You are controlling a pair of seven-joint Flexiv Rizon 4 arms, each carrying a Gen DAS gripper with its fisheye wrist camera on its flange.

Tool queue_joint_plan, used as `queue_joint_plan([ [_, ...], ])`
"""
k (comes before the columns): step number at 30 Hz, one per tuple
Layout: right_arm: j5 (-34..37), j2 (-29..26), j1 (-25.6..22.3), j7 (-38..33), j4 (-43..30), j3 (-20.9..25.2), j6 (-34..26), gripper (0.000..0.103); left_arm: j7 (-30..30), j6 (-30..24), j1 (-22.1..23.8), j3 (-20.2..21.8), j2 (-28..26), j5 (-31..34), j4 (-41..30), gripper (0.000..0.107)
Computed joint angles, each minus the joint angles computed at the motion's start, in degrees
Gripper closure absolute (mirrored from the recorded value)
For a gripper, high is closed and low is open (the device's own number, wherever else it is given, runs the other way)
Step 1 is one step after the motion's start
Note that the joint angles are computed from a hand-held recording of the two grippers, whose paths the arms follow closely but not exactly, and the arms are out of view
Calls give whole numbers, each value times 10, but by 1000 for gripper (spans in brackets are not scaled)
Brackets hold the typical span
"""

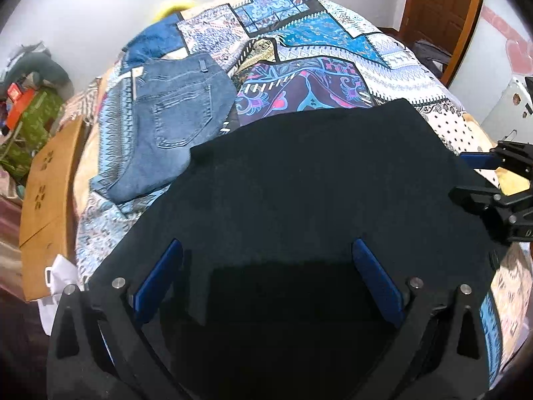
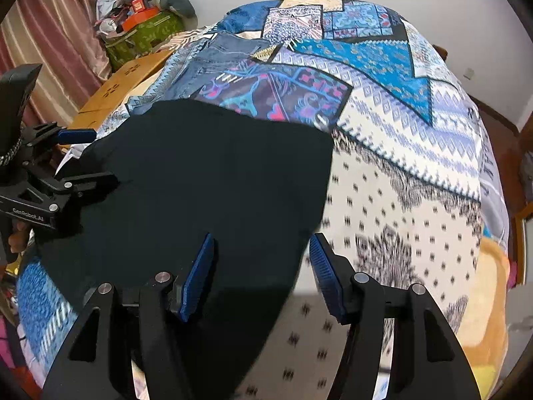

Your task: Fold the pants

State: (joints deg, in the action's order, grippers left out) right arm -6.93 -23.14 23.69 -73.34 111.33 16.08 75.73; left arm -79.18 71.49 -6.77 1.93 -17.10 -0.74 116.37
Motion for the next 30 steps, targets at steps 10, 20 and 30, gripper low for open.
queue_joint_plan([
  [10, -44, 51, 27, 64, 72, -31, 24, 47, -12, 31, 6, 3, 51, -3, 68, 4],
  [20, -121, 90, 44, 137, 102, -54, 55, 47, -74, 24, 9, 20, 116, 50, 104, 4],
  [30, -214, 84, 104, 226, 79, -89, 143, 40, -85, 78, 54, 31, 196, 10, 181, 4],
])
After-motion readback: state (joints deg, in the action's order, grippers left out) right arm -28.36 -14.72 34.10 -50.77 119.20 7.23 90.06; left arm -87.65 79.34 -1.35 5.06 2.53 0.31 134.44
